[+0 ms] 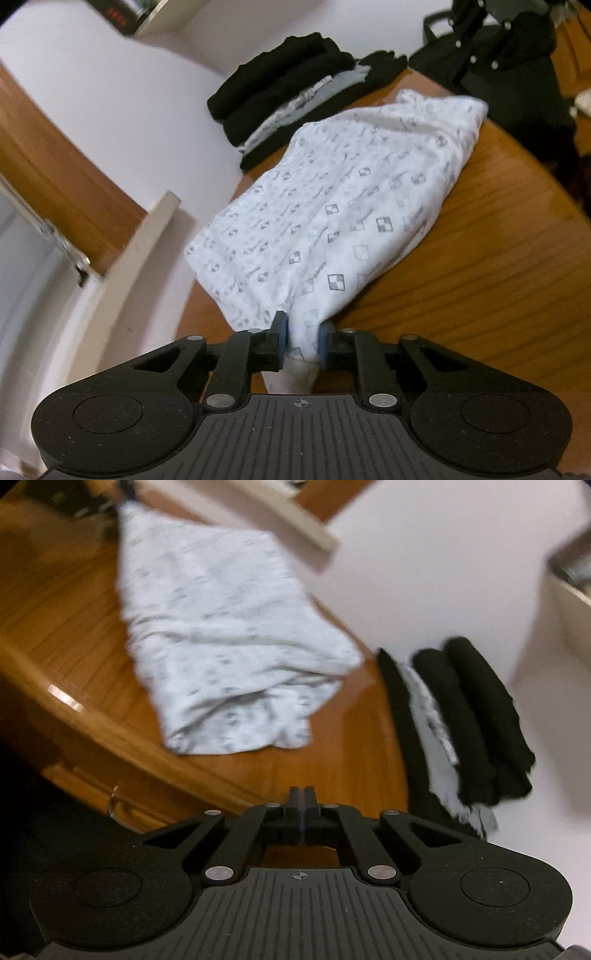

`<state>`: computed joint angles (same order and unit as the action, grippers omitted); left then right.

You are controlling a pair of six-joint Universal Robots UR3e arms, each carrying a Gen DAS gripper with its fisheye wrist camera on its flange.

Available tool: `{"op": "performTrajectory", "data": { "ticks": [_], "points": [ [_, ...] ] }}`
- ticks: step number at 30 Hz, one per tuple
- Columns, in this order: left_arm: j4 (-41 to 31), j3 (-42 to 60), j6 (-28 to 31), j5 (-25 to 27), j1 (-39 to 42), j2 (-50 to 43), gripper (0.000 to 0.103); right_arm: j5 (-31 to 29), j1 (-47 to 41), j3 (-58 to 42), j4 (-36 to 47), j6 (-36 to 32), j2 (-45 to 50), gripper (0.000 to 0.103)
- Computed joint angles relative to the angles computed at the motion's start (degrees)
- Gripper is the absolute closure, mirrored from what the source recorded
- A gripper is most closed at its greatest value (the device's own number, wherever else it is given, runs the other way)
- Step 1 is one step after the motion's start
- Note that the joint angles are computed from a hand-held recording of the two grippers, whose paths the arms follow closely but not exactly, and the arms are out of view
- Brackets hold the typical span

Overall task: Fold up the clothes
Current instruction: 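Lift the cloth end with both grippers and fold it over toward the dark clothes stack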

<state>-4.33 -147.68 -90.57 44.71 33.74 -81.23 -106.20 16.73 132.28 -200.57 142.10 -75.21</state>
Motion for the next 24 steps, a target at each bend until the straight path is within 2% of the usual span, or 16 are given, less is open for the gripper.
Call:
{"op": "performTrajectory", "data": {
  "ticks": [5, 6, 8, 10, 12, 14, 18, 22, 24],
  "points": [
    [-25.8, 2.1, 7.7, -5.7, 5.6, 15.6, 0.077, 6.2, -3.0, -1.8, 0.7, 6.1, -2.1, 0.099],
    [-29.4, 2.8, 8.4, -6.8, 6.4, 17.4, 0.077, 8.2, -3.3, -2.3, 0.7, 7.7, -2.4, 0.098],
    [-32.3, 3.5, 8.2, -8.3, 7.1, 18.9, 0.076, 12.5, -3.7, -2.8, 2.5, 10.6, -3.9, 0.095],
    [-28.3, 3.3, 4.1, -8.9, 6.3, 17.0, 0.076, 14.6, -2.4, -5.6, 4.7, 12.8, -2.7, 0.089],
    [-19.9, 2.7, -1.3, -7.8, 4.4, 12.9, 0.076, 16.0, -1.1, -7.7, 6.8, 15.1, -1.5, 0.08],
    [-12.6, 3.0, -5.0, -5.5, 2.1, 7.4, 0.076, 14.4, 0.6, -9.7, 8.4, 17.7, 0.0, 0.069],
    [-10.4, 6.6, -8.2, -1.7, -0.1, -0.6, 0.076, 12.7, 1.3, -11.3, 10.6, 23.0, 1.2, 0.059],
    [-14.9, 9.8, -8.1, -0.1, -0.6, -2.4, 0.078, 22.3, -5.7, -7.0, 13.7, 29.9, -3.6, 0.058],
    [-16.7, 10.3, -7.3, 0.1, -0.5, -2.1, 0.078, 26.9, -8.1, -5.3, 13.6, 30.7, -4.4, 0.076]
  ]
}}
